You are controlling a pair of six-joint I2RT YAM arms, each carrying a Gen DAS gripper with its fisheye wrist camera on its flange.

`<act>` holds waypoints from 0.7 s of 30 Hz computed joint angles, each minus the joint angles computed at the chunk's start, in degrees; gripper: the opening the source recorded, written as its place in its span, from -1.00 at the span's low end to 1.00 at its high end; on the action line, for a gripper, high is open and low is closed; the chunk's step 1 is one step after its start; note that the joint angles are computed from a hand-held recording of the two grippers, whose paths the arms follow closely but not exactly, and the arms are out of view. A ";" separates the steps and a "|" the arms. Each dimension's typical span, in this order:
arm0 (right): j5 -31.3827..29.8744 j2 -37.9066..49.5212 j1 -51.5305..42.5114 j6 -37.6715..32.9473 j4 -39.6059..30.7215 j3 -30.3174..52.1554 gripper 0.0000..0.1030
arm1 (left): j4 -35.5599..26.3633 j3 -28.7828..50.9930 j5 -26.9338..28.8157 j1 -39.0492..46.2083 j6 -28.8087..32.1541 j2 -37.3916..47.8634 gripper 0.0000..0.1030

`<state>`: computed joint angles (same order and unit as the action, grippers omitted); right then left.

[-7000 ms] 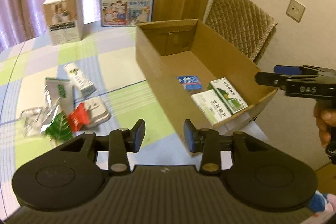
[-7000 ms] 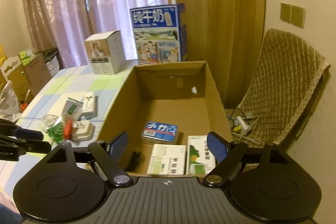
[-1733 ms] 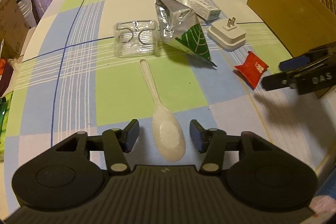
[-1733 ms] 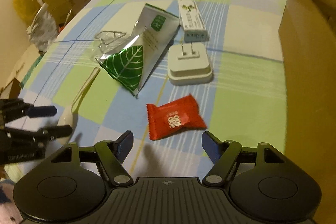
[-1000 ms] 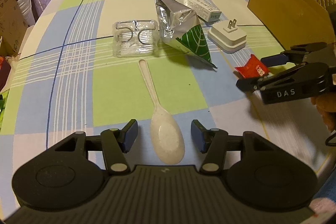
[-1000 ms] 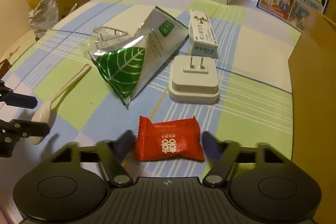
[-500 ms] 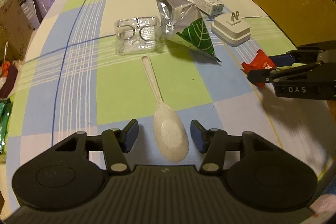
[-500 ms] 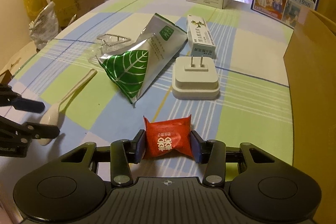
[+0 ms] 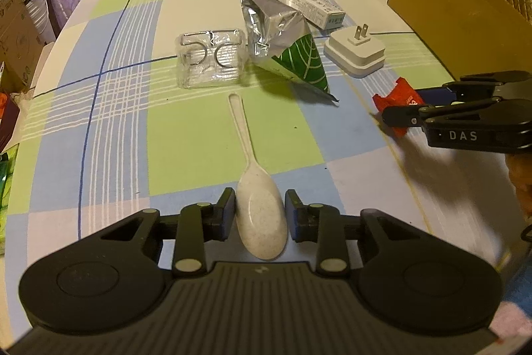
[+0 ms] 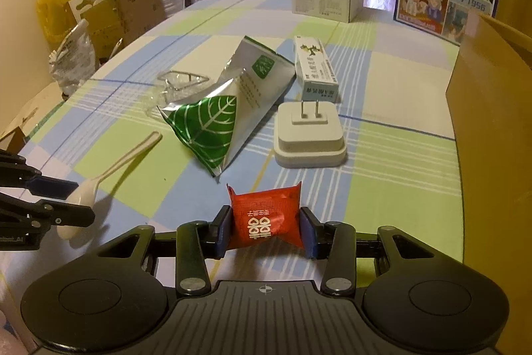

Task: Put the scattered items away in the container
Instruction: 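Carry the spoon and red candy packet over the cardboard box with both tools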

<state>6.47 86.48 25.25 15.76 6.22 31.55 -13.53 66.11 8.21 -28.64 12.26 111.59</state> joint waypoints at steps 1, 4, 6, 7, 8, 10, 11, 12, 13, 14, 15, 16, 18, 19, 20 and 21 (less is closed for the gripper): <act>0.08 -0.27 0.15 0.13 0.00 -0.13 -0.24 | 0.02 -0.37 0.14 0.09 0.02 -0.54 -0.49; 0.34 -1.24 0.56 0.57 -0.19 -0.56 -0.24 | 0.06 -1.59 0.83 0.52 0.02 -2.24 -0.49; 0.42 -1.76 0.74 0.84 -0.40 -0.75 -0.24 | 0.03 -2.32 1.20 0.76 -0.03 -3.22 -0.49; 0.38 -1.82 0.79 0.99 -0.56 -0.77 -0.24 | 0.14 -2.75 1.36 0.85 -0.07 -3.72 -0.49; 0.34 -1.68 0.80 1.04 -0.69 -0.73 -0.24 | 0.12 -3.06 1.49 0.90 -0.08 -4.10 -0.49; 0.20 -0.95 0.83 1.09 -0.87 -0.54 -0.24 | 0.01 -3.11 1.26 0.83 0.06 -4.03 -0.49; 0.04 -0.70 0.78 1.02 -0.87 -0.53 -0.24 | -0.04 -2.89 0.87 0.73 0.10 -3.59 -0.49; -0.11 -0.44 0.77 0.98 -0.93 -0.45 -0.24 | -0.32 -2.54 0.39 0.57 0.29 -3.02 -0.49; -0.16 -0.20 0.80 0.91 -0.89 -0.43 -0.24 | -0.80 -2.13 -0.12 0.35 0.54 -2.50 -0.49; -0.13 0.03 0.88 0.88 -0.82 -0.38 -0.24 | -0.99 -1.89 -0.75 0.11 0.60 -2.04 -0.49; -0.24 0.22 0.79 0.78 -0.67 -0.42 -0.24 | -1.24 -1.61 -1.54 -0.17 0.48 -1.60 -0.48; -0.31 0.41 0.75 0.78 -0.55 -0.41 -0.24 | -1.51 -1.33 -2.49 -0.49 0.35 -1.21 -0.48; -0.44 0.77 0.70 0.76 -0.36 -0.40 -0.24 | -1.20 -1.28 -4.52 -0.92 -0.29 -0.80 -0.26; -0.53 0.97 0.69 0.70 -0.33 -0.34 -0.24 | -0.90 -1.39 -5.02 -0.96 -0.68 -0.76 -0.20; -0.66 1.11 0.70 0.64 -0.42 -0.25 -0.24 | -0.85 -1.29 -5.02 -0.80 -1.18 -0.64 -0.20; -0.82 1.28 0.70 0.59 -0.42 -0.20 -0.24 | -1.16 -0.89 -4.95 -0.62 -1.69 -0.33 -0.20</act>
<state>5.66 87.75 25.95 16.35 5.80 31.35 -14.69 65.21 3.26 -29.25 10.56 111.25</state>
